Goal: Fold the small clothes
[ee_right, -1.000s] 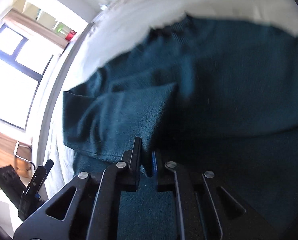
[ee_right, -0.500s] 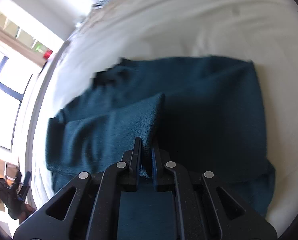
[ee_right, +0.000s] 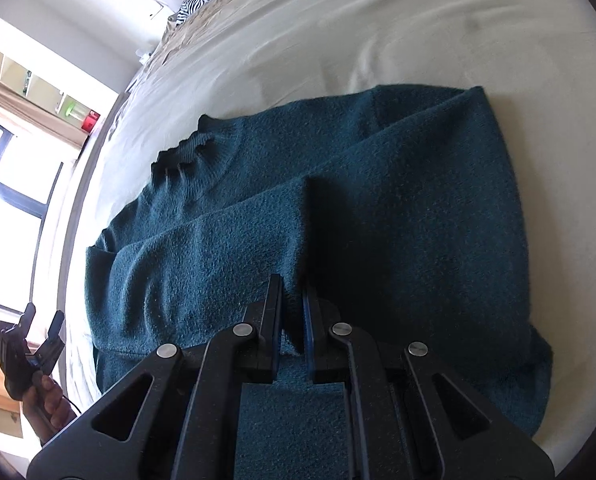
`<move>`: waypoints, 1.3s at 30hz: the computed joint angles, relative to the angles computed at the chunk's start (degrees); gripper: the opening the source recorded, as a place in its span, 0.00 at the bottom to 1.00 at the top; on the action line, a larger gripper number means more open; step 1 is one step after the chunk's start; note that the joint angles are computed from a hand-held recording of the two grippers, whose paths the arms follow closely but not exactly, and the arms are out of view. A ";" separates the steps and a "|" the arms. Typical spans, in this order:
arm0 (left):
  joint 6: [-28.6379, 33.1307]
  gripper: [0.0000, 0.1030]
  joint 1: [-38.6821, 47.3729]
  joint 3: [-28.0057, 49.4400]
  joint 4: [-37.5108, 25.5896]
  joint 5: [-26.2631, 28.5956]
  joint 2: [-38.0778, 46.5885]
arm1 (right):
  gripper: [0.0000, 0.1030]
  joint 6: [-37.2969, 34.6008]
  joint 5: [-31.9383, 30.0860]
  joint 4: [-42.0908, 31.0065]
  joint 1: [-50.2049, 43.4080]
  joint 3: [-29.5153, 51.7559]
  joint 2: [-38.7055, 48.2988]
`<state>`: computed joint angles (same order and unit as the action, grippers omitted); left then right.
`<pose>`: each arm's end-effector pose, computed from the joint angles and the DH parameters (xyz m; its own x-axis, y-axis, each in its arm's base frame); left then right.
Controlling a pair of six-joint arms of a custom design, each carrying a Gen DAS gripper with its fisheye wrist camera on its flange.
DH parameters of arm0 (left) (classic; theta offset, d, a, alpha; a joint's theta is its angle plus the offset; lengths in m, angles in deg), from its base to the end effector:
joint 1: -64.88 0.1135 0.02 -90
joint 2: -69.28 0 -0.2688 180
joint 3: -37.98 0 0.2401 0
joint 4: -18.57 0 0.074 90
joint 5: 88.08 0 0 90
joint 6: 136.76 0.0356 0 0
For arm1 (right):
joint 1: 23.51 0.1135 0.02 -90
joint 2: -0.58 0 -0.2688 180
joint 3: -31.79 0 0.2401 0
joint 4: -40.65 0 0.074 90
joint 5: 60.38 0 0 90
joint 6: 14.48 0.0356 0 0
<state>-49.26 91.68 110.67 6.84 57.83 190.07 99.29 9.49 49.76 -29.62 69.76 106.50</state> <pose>0.3392 0.1383 0.0845 -0.7761 -0.4194 -0.4709 0.0850 0.6703 -0.7372 0.2394 -0.0133 0.0575 -0.8098 0.4673 -0.3548 0.2724 0.8350 0.4781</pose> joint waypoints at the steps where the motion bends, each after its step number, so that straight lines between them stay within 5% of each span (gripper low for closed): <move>1: -0.41 0.63 -0.51 0.86 -0.12 0.82 1.12 | 0.08 -0.29 0.21 0.02 0.00 -0.11 -0.04; 12: -6.87 0.56 -5.33 11.42 -0.52 2.71 11.01 | 0.08 -0.32 0.98 7.93 -1.96 -5.30 -0.61; 16: -6.94 0.49 -6.55 21.27 -6.61 2.37 18.62 | 0.08 1.72 -1.87 14.03 -4.60 -7.99 1.34; 17: -7.62 0.39 -6.50 24.86 -8.15 3.23 21.57 | 0.08 1.99 -2.20 14.24 -4.73 -7.83 1.77; 19: -8.60 0.32 -6.21 29.55 -10.09 4.50 25.09 | 0.08 1.90 -3.00 13.62 -5.33 -7.58 1.63; 25: -7.54 0.30 -7.00 39.25 -16.10 5.35 29.93 | 0.08 0.47 -6.78 11.78 -7.78 -7.08 1.37; 29: -7.84 0.31 -6.85 37.90 -14.92 5.77 29.25 | 0.09 2.32 -11.50 13.36 -9.80 -7.80 1.77; 39: 3.04 0.49 -4.19 16.62 -10.49 4.21 17.30 | 0.08 2.31 -4.51 11.63 -5.85 -7.84 -0.46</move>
